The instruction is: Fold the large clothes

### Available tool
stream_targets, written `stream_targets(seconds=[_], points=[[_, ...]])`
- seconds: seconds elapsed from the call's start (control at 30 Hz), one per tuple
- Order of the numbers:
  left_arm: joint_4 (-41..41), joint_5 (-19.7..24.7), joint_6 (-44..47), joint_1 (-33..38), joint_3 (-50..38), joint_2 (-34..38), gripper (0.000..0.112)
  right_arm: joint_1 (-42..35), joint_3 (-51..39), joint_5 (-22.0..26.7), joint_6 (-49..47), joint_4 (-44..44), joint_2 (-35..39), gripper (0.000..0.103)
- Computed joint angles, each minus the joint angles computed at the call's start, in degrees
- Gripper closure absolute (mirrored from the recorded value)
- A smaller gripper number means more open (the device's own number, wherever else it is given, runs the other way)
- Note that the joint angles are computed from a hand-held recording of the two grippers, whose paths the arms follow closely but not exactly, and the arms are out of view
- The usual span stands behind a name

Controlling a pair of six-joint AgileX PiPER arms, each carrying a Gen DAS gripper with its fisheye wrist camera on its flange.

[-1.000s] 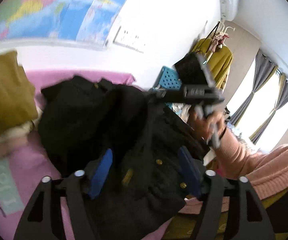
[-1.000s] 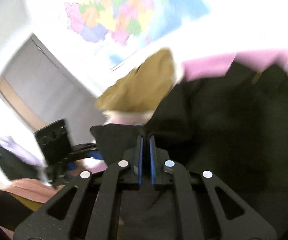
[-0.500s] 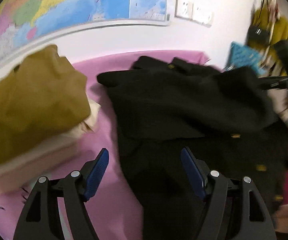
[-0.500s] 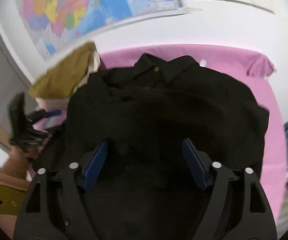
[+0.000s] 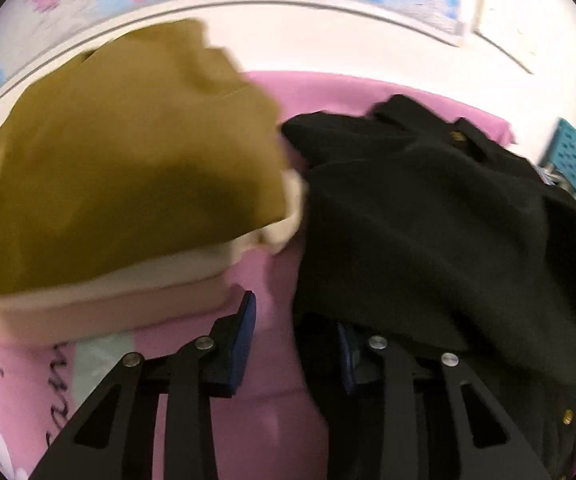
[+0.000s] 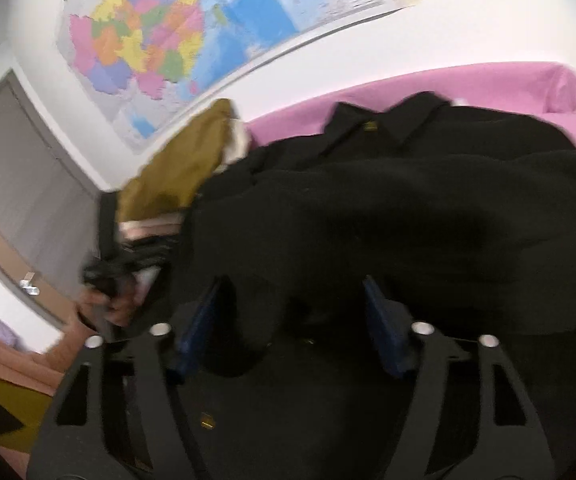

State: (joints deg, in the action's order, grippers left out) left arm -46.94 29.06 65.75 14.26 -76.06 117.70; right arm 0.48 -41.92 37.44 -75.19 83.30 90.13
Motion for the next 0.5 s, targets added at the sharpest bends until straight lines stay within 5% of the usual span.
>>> stream_targets(seconds=[0.13,0.3,0.4,0.5], points=[[-3.1,-3.2,4.4,0.4,4.8,-4.3,0.072,3.1,-3.2,-4.7,7.3,-4.3,-2.2,0.035],[-21.7,5.4,26.7,5.8,10.5,-11.1,0.061,-3.9,1.9,4.4,-1.2,4.6,-4.5,0.028],[-22.5,12.0,28.6,7.0,10.2,-12.7,0.060,-13.4,7.0,17.7,-7.7,10.3,-2.9,0.017],[-21.9,14.0,30.3,5.0,10.3,-13.1,0.059,-19.2,11.3,21.3,-10.3,12.6,-3.7,0.017]])
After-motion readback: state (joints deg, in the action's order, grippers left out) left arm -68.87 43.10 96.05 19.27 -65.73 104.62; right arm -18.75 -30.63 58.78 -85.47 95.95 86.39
